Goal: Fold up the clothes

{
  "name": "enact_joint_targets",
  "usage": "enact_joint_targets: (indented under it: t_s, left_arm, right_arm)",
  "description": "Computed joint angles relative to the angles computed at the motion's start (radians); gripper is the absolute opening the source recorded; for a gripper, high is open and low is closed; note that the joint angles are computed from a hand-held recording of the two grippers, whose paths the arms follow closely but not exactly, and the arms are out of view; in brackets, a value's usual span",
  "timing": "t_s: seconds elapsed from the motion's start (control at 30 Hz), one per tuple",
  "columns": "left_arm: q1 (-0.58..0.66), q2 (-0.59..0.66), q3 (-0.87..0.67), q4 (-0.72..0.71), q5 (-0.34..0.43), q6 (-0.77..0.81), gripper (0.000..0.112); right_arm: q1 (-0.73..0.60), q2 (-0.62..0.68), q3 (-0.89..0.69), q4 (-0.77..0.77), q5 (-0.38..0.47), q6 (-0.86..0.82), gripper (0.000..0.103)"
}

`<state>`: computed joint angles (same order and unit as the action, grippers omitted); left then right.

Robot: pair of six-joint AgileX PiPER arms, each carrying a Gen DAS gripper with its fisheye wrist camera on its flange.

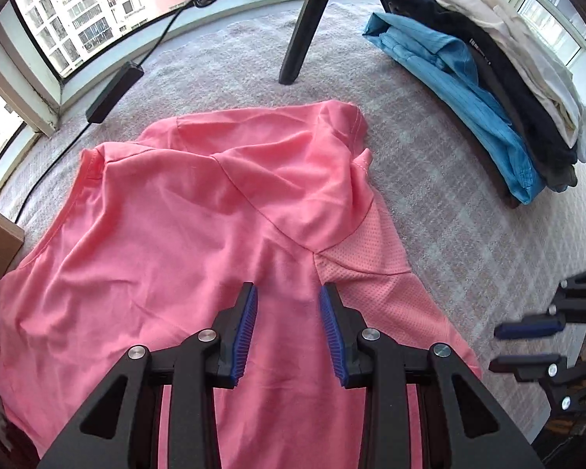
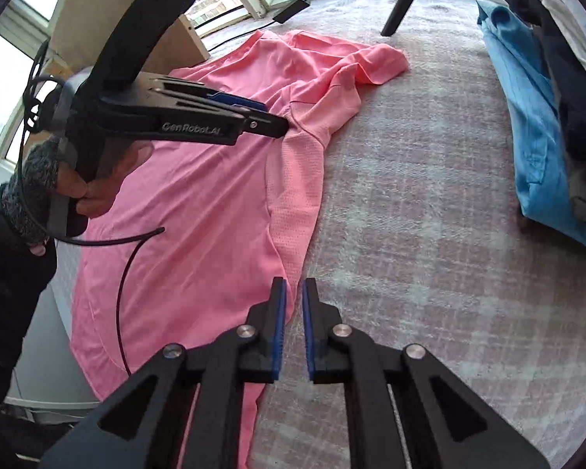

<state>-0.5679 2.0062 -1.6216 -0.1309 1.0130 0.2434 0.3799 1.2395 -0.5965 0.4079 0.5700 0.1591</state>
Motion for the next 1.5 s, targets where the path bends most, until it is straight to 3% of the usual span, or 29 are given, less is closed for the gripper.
enact_joint_targets:
  t_s: [0.1, 0.23, 0.3, 0.37, 0.4, 0.47, 0.53, 0.63, 0.73, 0.8, 0.87, 0.93, 1.1, 1.17, 1.23, 1.4, 1.5]
  left_arm:
    - [0.059, -0.106, 0.101, -0.050, -0.027, 0.025, 0.032]
    - [0.146, -0.257, 0.262, -0.099, -0.038, 0.062, 0.032]
    - [0.203, -0.339, 0.346, -0.119, -0.029, 0.084, 0.032]
    - [0.285, -0.441, 0.450, -0.116, -0.025, 0.110, 0.032]
    - [0.332, -0.490, 0.495, -0.114, -0.017, 0.129, 0.032]
    - [0.442, -0.581, 0.570, -0.115, 0.008, 0.182, 0.032]
    - [0.579, -0.664, 0.626, -0.112, 0.050, 0.246, 0.032]
    - [0.857, -0.756, 0.674, -0.094, 0.130, 0.375, 0.034]
    - [1.131, -0.784, 0.677, -0.071, 0.178, 0.532, 0.034]
    - [1.255, -0.764, 0.652, -0.069, 0.189, 0.624, 0.034]
    - [1.289, -0.718, 0.609, -0.084, 0.183, 0.665, 0.034]
    - [1.290, -0.662, 0.567, -0.102, 0.158, 0.680, 0.042]
    - [1.167, -0.456, 0.484, -0.118, 0.020, 0.664, 0.044]
    - [1.123, -0.359, 0.428, -0.131, 0.003, 0.675, 0.044]
    - [1.084, -0.274, 0.361, -0.145, -0.015, 0.682, 0.044]
    - [1.028, -0.035, 0.096, -0.195, 0.045, 0.664, 0.044]
    - [1.003, 0.083, -0.035, -0.202, 0.085, 0.641, 0.043]
  right_arm:
    - [-0.016, 0.032, -0.059, -0.154, -0.004, 0.106, 0.022]
    - [-0.063, 0.205, -0.185, 0.012, -0.092, -0.128, 0.022]
    - [-0.029, 0.316, -0.285, 0.019, -0.108, -0.165, 0.022]
    - [-0.007, 0.457, -0.410, -0.133, -0.081, -0.061, 0.022]
    - [-0.009, 0.495, -0.445, -0.233, -0.061, 0.038, 0.017]
    - [-0.017, 0.481, -0.470, -0.395, -0.020, 0.224, 0.015]
    - [-0.039, 0.433, -0.470, -0.428, 0.021, 0.277, 0.018]
    - [-0.043, 0.336, -0.442, -0.220, 0.045, 0.092, 0.019]
    - [0.011, 0.285, -0.479, -0.181, 0.112, 0.064, 0.019]
    - [0.070, 0.284, -0.545, -0.196, 0.162, 0.079, 0.021]
    - [0.127, 0.312, -0.645, -0.264, 0.215, 0.134, 0.037]
    - [0.186, 0.352, -0.747, -0.346, 0.259, 0.206, 0.042]
    - [0.292, 0.502, -0.950, -0.323, 0.295, 0.223, 0.041]
    - [0.361, 0.583, -1.024, -0.351, 0.312, 0.299, 0.034]
    - [0.419, 0.692, -1.124, -0.371, 0.350, 0.357, 0.034]
    - [0.490, 0.931, -1.340, -0.465, 0.485, 0.522, 0.034]
    - [0.456, 0.948, -1.303, -0.411, 0.427, 0.589, 0.034]
